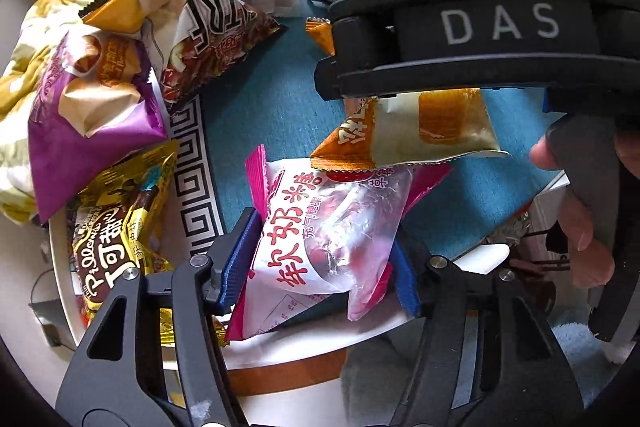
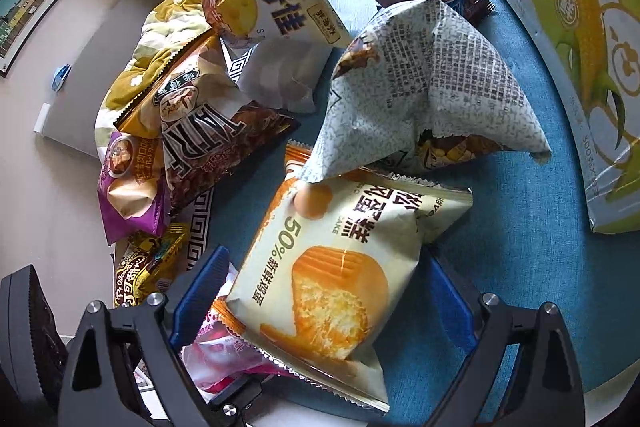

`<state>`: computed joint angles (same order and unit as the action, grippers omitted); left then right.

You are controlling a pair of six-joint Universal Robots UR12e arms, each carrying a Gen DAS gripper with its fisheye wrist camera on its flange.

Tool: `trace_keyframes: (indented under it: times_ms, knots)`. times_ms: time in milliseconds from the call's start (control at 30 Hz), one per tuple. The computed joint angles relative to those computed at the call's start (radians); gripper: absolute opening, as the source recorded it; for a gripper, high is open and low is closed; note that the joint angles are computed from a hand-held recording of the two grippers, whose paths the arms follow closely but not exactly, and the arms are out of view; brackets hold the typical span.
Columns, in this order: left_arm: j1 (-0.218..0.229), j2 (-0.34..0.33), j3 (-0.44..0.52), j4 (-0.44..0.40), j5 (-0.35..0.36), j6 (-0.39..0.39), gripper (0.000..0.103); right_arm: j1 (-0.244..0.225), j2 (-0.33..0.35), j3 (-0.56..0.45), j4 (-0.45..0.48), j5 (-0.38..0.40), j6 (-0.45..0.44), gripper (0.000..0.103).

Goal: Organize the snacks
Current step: 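Grasp the pink-and-white bag with the left tool while the right tool grasps the cake bag, then lift both bags over the cardboard box and open both tools to release them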

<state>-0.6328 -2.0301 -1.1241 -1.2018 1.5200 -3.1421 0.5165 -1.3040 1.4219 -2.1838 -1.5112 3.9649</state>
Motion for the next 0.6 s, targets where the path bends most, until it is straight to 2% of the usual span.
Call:
trace_keyframes:
  times_ms: [100,167,200,233,433,600]
  knots:
    - [0.003,0.004,-0.009,0.004,-0.001,0.006,0.056,0.0,0.012,-0.013,0.017,-0.01,-0.008,0.093]
    - [0.002,0.007,-0.011,0.003,-0.001,0.007,0.056,0.0,0.011,-0.005,0.004,-0.01,-0.007,0.088]
    - [-0.002,0.006,-0.008,0.0,0.001,0.003,0.055,-0.001,0.01,-0.002,0.002,-0.007,-0.009,0.077]
    - [-0.002,0.006,-0.008,-0.001,0.001,0.004,0.055,0.0,0.009,-0.003,0.008,-0.014,-0.014,0.071]
    - [-0.01,0.005,0.013,-0.018,-0.002,-0.007,0.052,0.0,-0.008,0.005,0.016,-0.028,-0.006,0.064]
    - [0.002,0.009,0.03,-0.057,-0.038,-0.044,0.051,0.002,-0.034,0.017,0.029,-0.045,0.019,0.064]
